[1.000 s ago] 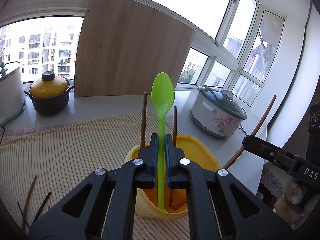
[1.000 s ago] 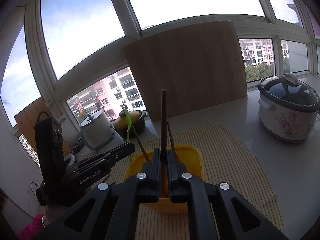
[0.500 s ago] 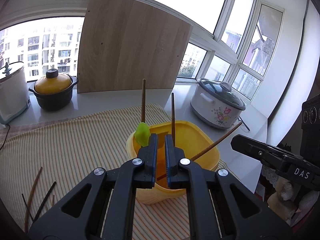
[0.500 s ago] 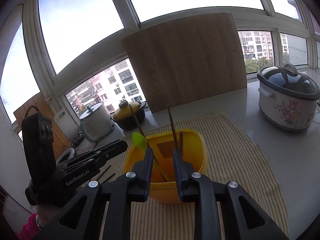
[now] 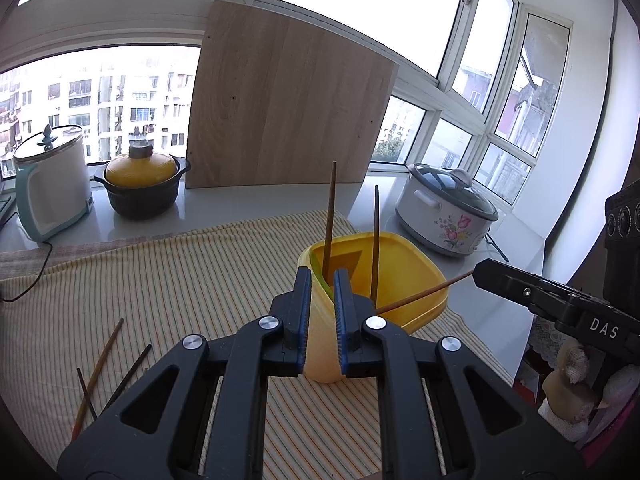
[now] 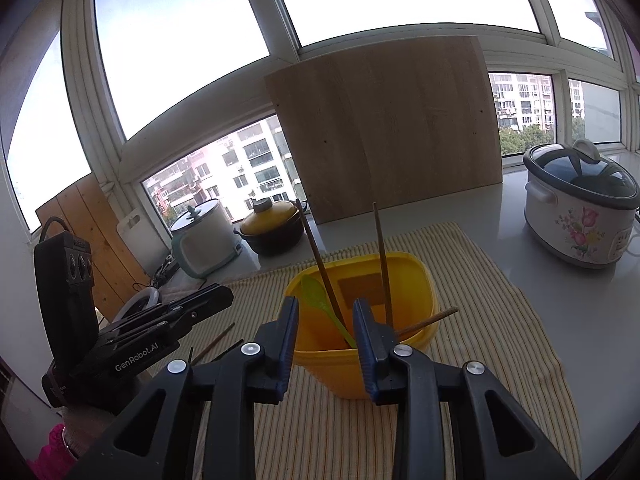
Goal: Organize utensils
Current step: 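Open the left tool to drop the spoon while the right tool releases its chopstick, then move both tools back down toward the remaining chopsticks on the cloth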
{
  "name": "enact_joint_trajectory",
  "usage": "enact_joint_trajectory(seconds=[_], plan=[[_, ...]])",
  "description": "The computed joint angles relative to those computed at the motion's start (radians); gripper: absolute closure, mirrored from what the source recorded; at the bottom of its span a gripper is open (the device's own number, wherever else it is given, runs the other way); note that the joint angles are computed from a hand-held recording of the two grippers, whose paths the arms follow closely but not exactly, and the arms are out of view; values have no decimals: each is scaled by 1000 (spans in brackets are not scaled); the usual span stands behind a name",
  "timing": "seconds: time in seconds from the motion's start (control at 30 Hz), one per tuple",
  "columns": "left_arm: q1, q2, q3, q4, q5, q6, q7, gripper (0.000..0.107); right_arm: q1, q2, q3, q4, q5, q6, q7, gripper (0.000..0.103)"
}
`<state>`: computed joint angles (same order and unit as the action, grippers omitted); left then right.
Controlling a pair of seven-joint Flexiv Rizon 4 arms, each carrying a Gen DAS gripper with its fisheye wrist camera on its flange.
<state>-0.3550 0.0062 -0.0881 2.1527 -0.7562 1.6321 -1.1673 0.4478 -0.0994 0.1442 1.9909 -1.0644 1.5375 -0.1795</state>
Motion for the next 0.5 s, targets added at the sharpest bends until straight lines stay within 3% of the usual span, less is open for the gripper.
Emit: enact_joint_trajectory(seconds=[0.13, 0.33, 0.47, 0.5], plan=[[13, 34, 21, 34, 72, -13, -57, 84, 14, -6, 11, -5, 0, -9, -18, 68], [68, 92, 53, 81, 242, -51, -182, 84, 50, -26, 15, -24, -11, -28, -35, 49], [106, 137, 86, 120, 312, -87, -233, 84, 80, -52, 32, -37, 44, -48, -114, 44], [124, 150, 92, 130, 337, -102, -249, 84, 91, -59, 24, -39, 34, -41, -109, 38]])
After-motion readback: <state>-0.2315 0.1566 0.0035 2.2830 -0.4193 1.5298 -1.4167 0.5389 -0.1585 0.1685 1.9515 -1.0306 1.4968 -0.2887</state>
